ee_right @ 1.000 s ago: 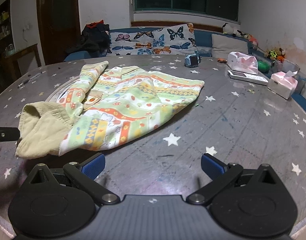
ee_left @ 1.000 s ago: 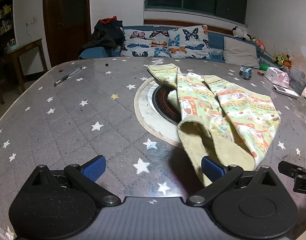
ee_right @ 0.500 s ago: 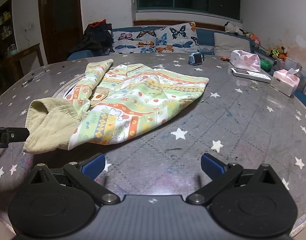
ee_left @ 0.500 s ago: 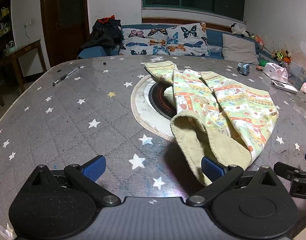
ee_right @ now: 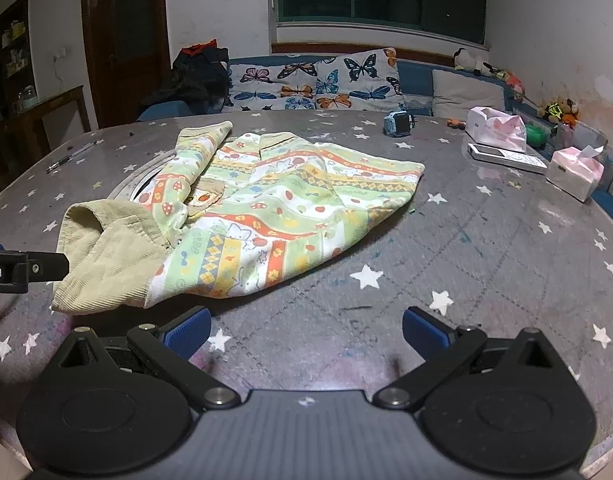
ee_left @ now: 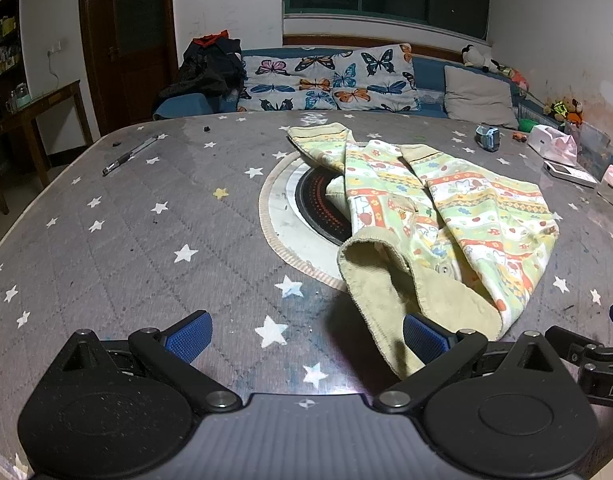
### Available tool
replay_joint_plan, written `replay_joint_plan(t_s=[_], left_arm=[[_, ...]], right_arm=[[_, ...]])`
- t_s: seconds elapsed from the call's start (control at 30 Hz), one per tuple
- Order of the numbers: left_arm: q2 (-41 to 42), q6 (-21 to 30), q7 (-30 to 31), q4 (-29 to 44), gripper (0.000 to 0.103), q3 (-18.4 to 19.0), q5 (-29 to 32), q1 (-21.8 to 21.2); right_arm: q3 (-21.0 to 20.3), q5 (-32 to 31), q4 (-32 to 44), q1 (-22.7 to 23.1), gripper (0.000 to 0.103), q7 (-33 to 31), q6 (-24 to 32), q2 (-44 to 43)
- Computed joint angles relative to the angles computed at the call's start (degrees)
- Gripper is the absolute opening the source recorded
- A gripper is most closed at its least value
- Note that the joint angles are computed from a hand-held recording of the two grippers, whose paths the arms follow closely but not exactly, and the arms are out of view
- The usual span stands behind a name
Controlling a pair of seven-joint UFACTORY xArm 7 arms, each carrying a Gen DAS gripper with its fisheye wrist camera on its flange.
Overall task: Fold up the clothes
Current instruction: 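Move both tools toward the crumpled striped shirt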
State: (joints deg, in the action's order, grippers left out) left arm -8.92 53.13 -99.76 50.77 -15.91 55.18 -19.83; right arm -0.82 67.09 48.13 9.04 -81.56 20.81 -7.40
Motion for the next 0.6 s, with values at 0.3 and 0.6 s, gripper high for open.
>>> replay_joint_plan(t_s=[0.3,0.6], left_arm=[[0.2,-0.1,1.7,0.9,0.103,0.5,-0.7,0.4],[0.0,-1.1,3.3,1.4,0.103,1.1,-1.4,1.4]], right_arm=[[0.2,-1.5,0.7,0.2,0.103,1.6,0.0,0.0],[0.6,-4.2,2.3,0.4,0.103,3.8,-0.1,0.7]])
